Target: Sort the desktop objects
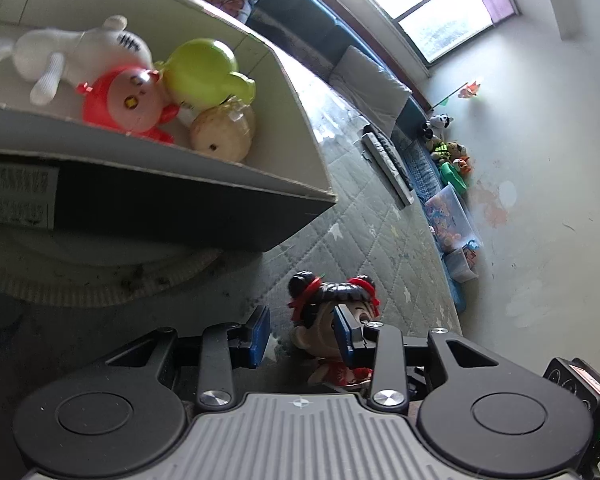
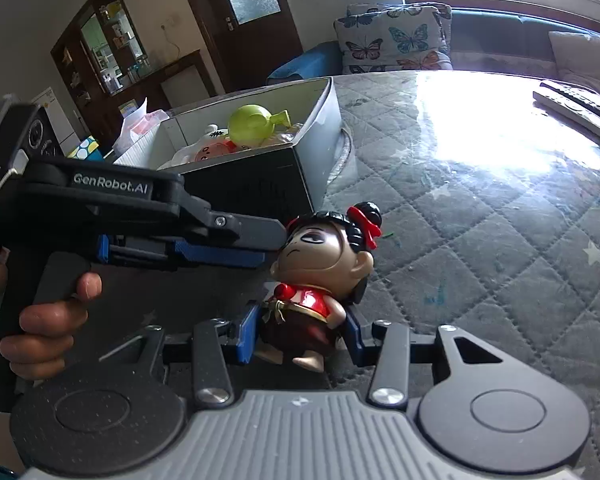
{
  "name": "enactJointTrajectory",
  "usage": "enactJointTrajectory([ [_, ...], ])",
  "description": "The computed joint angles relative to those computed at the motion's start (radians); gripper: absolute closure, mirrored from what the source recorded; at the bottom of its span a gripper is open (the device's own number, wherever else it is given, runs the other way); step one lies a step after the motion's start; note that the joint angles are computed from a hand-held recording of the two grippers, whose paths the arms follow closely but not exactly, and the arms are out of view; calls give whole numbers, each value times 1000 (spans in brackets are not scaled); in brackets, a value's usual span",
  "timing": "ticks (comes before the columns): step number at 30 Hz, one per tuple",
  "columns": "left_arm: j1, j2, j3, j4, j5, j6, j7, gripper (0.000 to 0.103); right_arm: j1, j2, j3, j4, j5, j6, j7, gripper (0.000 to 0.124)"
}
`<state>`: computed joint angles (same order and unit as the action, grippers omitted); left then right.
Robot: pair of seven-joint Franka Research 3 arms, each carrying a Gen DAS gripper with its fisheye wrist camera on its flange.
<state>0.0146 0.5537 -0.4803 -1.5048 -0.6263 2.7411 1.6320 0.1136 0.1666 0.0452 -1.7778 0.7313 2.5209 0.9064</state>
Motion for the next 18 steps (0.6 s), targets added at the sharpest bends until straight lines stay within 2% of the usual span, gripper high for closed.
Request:
enactJointTrajectory([
  [2,5,4,-4,6,-3,-17,1,65,2,3,-3,7,-12,2,20,79],
  [9,8,16,-17,18,-24,-19,26,65,8,-5,-6,0,-63,61,35,57],
  [13,15,27,-31,27,-56,-19,39,65,9,9,-10,21,-107,71,52,57],
  [18,9,42,-31,46,-76,-16,36,65,-8,70,-5,106,-127,1,59,58],
])
